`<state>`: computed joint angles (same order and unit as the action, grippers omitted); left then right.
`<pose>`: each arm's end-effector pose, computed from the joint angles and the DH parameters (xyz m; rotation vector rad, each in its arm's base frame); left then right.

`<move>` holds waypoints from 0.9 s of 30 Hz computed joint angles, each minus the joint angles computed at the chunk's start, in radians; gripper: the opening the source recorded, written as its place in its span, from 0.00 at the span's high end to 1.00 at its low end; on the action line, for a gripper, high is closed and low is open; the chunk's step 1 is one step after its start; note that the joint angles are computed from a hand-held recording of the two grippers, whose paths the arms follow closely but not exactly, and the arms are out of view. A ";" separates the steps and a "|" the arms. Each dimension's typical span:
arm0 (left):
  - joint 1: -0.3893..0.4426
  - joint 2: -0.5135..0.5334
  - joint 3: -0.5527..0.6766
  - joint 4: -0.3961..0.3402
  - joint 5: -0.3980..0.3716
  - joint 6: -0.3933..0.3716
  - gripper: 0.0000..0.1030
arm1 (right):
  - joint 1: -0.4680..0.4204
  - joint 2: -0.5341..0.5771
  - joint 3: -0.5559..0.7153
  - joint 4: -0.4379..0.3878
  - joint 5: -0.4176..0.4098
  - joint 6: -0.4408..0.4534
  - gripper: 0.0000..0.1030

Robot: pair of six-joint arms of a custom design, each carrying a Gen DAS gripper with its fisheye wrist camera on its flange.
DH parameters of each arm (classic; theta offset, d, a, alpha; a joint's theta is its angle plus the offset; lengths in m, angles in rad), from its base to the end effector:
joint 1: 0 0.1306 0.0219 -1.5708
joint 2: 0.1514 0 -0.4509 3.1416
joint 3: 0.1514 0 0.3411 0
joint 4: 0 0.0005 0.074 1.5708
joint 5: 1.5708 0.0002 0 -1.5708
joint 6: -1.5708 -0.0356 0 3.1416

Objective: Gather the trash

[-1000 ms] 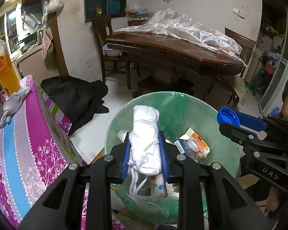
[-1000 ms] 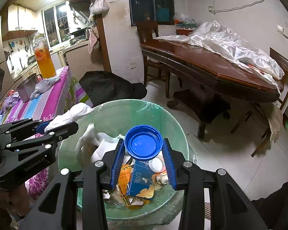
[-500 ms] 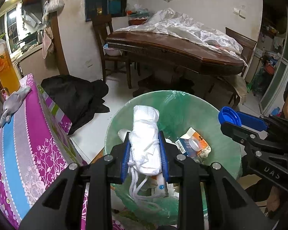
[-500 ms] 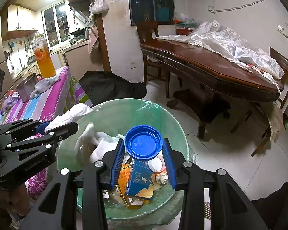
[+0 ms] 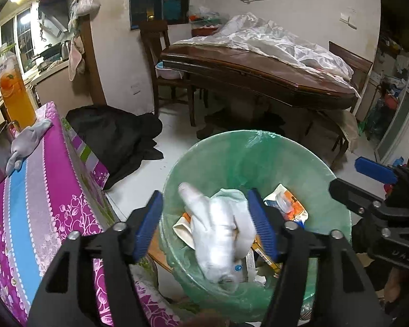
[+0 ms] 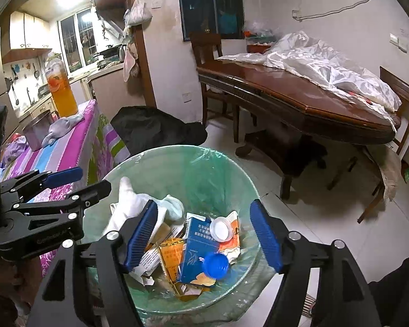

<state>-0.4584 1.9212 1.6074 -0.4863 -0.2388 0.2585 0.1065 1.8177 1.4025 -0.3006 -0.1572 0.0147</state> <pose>0.5763 -0.2755 0.3426 0.1202 2.3401 -0.0701 0.5873 0.0679 0.3368 -0.2202 2.2756 0.2275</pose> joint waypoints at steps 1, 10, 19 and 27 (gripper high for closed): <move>0.002 -0.004 -0.007 0.007 -0.005 0.002 0.28 | 0.001 -0.007 -0.011 0.014 0.001 -0.006 0.26; -0.009 -0.098 -0.129 0.093 -0.084 0.004 0.06 | 0.022 -0.142 -0.173 0.180 0.013 -0.040 0.14; -0.068 -0.320 -0.416 0.330 -0.242 -0.034 0.05 | 0.113 -0.423 -0.538 0.541 0.122 -0.041 0.05; -0.155 -0.499 -0.640 0.503 -0.322 -0.017 0.05 | 0.233 -0.648 -0.805 0.702 0.310 -0.027 0.05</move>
